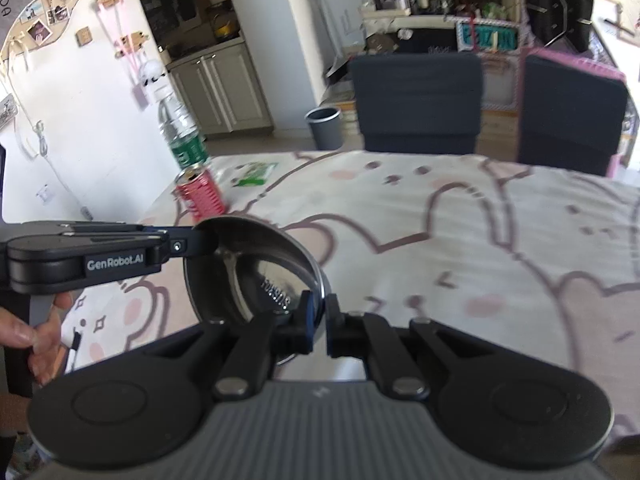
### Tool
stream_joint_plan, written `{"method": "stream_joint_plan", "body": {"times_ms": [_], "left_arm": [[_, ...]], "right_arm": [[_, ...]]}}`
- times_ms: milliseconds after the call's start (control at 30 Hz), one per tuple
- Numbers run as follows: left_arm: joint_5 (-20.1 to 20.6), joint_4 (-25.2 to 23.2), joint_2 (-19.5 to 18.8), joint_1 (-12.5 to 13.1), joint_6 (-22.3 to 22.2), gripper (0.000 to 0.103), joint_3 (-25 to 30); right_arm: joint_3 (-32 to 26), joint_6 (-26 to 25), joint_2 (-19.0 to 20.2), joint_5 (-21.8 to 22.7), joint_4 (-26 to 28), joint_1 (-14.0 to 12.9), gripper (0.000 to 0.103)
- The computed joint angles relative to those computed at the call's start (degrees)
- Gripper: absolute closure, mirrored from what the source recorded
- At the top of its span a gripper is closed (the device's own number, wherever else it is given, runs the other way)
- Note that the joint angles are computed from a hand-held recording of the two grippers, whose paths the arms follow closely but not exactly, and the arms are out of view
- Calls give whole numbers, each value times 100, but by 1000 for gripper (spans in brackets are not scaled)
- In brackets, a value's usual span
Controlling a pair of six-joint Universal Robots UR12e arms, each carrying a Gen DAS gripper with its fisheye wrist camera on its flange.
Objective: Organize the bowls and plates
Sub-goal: 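Lift the steel bowl with both grippers and carry it to the steel tray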
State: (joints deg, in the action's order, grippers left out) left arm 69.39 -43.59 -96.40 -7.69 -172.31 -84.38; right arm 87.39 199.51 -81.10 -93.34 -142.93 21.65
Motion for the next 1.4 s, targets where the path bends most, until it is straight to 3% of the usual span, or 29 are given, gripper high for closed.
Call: {"method": "stream_joint_plan", "body": {"times_ms": [367, 800, 1033, 1400], "left_arm": [[-443, 222, 71, -562, -446, 96, -76], [-761, -24, -166, -1232, -200, 97, 141], [-818, -461, -330, -1460, -212, 98, 294], [-682, -1124, -592, -1754, 32, 98, 512]], "right_arm": [[1078, 237, -1127, -372, -305, -354, 98], [2016, 681, -2198, -825, -80, -767, 98], [2239, 864, -2485, -899, 182, -941, 98], [2254, 891, -2529, -912, 1036, -1195, 99]]}}
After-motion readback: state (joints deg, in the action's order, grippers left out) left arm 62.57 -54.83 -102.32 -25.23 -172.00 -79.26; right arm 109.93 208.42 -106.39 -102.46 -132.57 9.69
